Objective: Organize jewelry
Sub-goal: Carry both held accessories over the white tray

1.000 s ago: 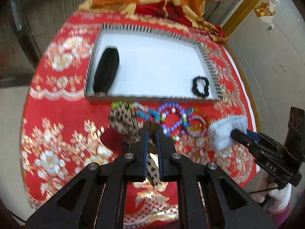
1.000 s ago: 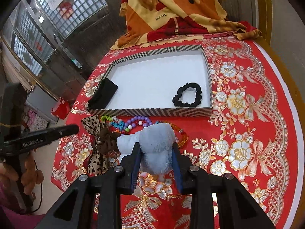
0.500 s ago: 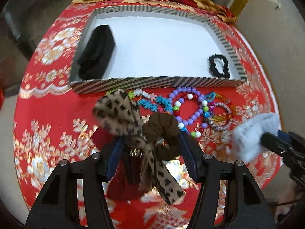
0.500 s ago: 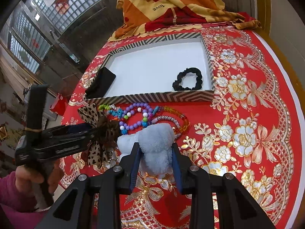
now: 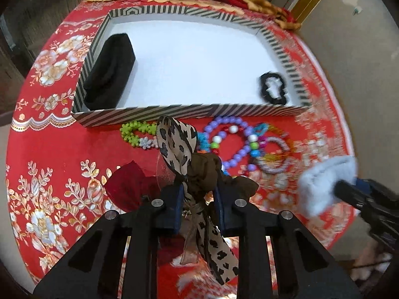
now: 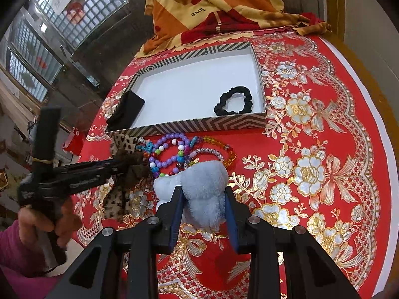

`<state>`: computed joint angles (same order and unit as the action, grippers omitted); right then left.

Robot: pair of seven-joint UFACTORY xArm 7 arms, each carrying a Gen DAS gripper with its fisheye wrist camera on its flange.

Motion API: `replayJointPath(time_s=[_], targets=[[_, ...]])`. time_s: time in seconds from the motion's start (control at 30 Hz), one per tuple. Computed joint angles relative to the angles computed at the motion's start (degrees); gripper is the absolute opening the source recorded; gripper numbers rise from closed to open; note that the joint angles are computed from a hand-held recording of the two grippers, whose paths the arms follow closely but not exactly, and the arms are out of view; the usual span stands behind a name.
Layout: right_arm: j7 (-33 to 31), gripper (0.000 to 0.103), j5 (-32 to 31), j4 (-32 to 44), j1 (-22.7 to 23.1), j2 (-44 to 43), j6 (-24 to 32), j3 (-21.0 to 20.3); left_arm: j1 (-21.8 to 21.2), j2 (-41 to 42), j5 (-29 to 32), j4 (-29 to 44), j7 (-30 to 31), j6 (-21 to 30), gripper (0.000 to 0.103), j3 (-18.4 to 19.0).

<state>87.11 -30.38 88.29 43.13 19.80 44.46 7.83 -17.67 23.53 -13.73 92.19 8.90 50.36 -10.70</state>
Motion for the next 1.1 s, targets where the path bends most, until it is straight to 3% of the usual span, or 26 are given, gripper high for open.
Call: replayJointPath(time_s=[0.3,0.57,0.83,1.1], targets=[[-3.9,0.029,0.1,4.4,-0.3,2.4,-0.3,-0.5,1.3,-2.9,-2.7,2.1,1.3,0.6,0.02,0.1],[-9.3,0.029,1.6,10.6,-0.8,6.1,0.5,-2.3,-0.1,1.3,2.8,9.2,-2.0,0.5,0.02,1.8],[-15.0,0.029,5.0,17.8,-2.5,10.8,2.3,-4.1,-2.8,11.0,9.3,22.5,-6.2,2.8,0.02,3.5],[-19.3,0.029,9.9,22.6,-4.8,15.4,1.8,-5.2,-5.0,24.4,12.1,42.5,-8.3,11.3,0.02,5.1]])
